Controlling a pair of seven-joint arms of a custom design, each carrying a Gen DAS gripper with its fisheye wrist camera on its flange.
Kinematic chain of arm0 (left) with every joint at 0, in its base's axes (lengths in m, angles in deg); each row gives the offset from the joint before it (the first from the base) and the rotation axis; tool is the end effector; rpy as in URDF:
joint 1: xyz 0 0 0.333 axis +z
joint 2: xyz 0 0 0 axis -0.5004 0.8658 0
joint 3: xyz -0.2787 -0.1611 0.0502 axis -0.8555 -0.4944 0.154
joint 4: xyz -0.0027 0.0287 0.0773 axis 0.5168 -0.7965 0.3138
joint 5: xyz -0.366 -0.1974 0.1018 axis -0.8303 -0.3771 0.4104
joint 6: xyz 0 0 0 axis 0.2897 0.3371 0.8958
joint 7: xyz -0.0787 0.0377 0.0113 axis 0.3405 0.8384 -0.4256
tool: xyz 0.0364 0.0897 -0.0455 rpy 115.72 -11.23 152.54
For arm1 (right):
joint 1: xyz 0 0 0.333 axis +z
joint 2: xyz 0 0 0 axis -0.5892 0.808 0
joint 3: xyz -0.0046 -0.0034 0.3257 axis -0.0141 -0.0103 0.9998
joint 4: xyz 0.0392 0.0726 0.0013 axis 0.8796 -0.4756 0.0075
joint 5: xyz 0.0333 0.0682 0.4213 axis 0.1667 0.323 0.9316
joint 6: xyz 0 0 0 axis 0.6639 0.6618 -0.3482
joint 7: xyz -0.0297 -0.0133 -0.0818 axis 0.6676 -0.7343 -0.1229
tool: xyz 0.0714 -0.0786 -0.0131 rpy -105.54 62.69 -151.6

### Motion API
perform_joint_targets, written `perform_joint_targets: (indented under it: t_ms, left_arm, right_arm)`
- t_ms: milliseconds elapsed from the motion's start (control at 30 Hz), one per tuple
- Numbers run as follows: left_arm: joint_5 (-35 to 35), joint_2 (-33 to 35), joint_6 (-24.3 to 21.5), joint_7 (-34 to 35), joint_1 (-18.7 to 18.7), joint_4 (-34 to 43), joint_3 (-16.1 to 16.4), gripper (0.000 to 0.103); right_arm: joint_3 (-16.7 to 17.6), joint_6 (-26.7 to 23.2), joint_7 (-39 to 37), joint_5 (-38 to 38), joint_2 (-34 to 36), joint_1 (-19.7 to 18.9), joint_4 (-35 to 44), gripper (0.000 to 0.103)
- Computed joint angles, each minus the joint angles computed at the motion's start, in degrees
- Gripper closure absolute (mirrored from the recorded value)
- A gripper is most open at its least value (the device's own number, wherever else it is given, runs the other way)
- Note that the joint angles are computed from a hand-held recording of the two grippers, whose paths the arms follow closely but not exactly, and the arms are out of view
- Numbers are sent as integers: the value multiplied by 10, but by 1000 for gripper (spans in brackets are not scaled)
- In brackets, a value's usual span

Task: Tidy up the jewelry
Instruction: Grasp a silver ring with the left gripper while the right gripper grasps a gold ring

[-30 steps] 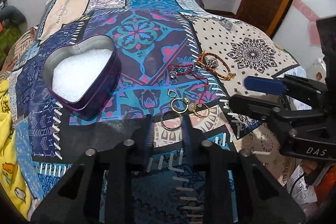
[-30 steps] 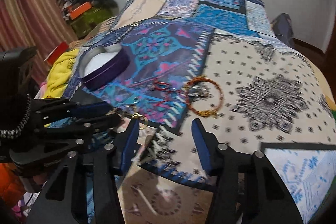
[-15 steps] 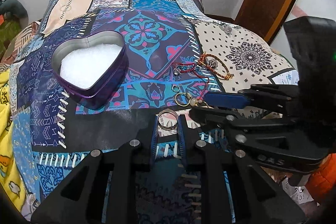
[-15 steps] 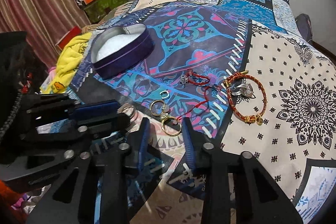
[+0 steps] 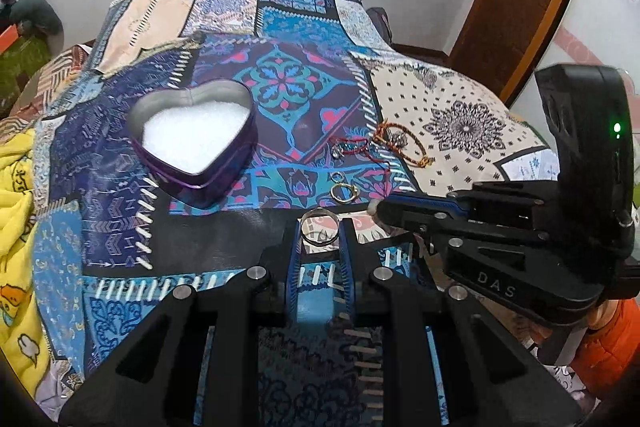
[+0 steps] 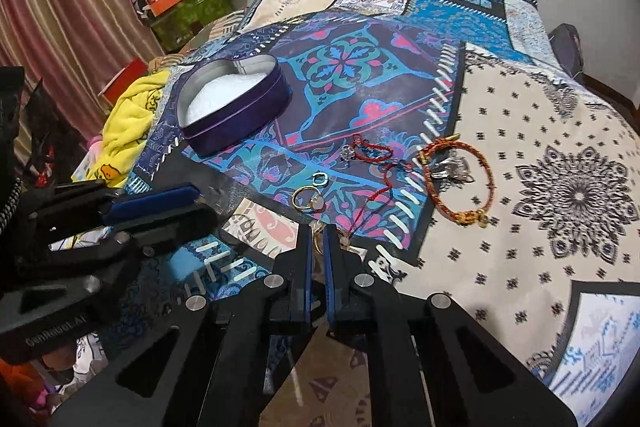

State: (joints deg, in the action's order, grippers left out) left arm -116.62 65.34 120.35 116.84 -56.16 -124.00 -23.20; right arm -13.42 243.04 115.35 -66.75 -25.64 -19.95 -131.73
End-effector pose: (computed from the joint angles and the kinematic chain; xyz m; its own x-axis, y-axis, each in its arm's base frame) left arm 0.4530 -0.2407 0.4555 -0.5738 -0.8009 0.1709 -0.6955 0.3664 -0.6181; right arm 0.3988 0.2052 0.4419 0.1171 -0.9676 -0.2237 -0.8042 0.0398 -0.5930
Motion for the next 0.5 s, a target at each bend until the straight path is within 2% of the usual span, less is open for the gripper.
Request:
perform_joint_targets:
  t_ms: [133,300,333,400,500]
  left_arm:
    - [1,-18,9,-3,-1,-11,3,85]
    - [16,-37,21,-13,-9,-25,10,85]
    - [18,-39,22,-14,-12,-27,14,85]
    - [18,-41,20,-16,-17,-28,21,85]
    - [23,-43,20,-22,-19,-31,25,85]
  right_arm:
    - [20,-9,23,-16,-27,-16,-8,98]
    - [29,-33,41,-34,-34,-29,-5,98]
    - [26,-44,45,-33,-28,-28,1,96]
    - [4,-54,38,-19,-16,-12,9,83]
    - [7,-52,44,-25,-3,-19,16,81]
